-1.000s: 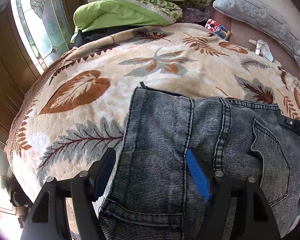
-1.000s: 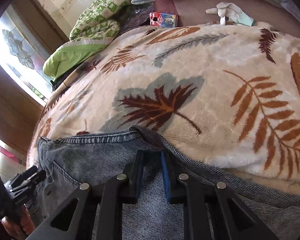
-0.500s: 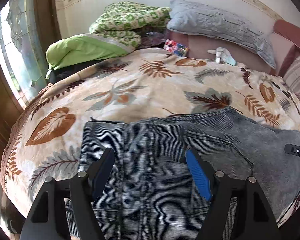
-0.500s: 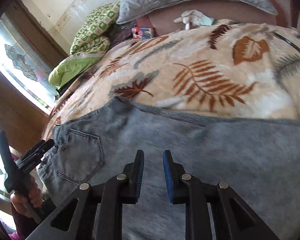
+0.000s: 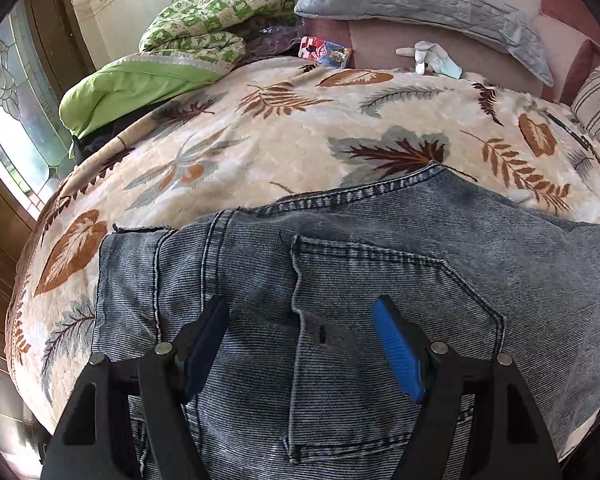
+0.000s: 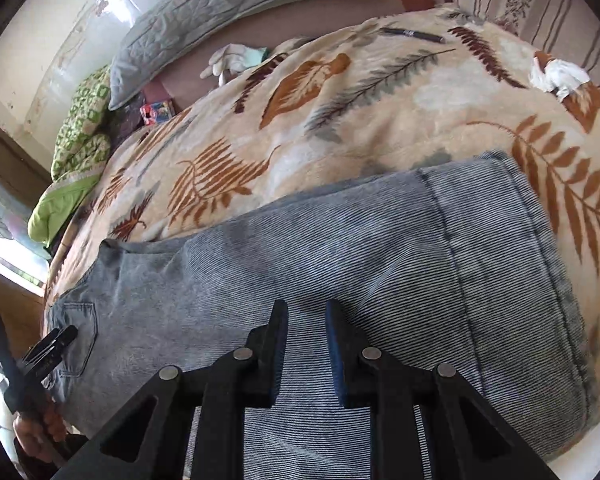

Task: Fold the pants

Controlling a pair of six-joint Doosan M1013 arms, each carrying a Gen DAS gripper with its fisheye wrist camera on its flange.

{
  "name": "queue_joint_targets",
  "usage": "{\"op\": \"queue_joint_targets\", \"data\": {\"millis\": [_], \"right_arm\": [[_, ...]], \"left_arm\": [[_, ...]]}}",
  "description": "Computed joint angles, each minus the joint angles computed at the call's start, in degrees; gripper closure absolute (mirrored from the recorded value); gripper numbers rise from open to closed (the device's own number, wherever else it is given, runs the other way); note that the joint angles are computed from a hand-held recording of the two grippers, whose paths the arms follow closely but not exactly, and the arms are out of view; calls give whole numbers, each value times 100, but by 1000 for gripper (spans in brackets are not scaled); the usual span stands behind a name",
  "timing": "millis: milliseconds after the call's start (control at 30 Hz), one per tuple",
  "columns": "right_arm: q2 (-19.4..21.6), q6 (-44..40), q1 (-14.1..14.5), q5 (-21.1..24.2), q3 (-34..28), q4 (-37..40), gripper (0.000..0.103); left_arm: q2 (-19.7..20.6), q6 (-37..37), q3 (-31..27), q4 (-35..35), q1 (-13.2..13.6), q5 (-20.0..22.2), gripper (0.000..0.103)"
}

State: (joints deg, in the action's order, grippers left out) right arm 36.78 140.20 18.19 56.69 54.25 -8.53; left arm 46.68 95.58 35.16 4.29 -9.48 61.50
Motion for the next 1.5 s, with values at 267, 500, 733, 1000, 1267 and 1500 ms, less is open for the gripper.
{"op": "queue_joint_targets", "data": {"millis": [267,500,733,1000,1267,1500], "right_arm": [[345,-479,177,-209,-613,-39,81],[802,-377,173,360,-1242,234,81],[828,-65,145,199,-1266,47,81],[558,-444,254,-631,-861,111,81],[652,-1220,362,-738,-989,695,81],[1039,-1398,471,89,-1575,534,80]], "left_arm": [[-512,1069,930,-773,-85,-855,28],[-432,950,895,-430,-213,-553,27],[-350,729,804,-422,-199,-426,20],[-456,693,1066,-371,-192,-709,14],[-507,1022,1211,-492,-190,-729,0],[-598,1240,1285,-870,-83,-780,0]]}}
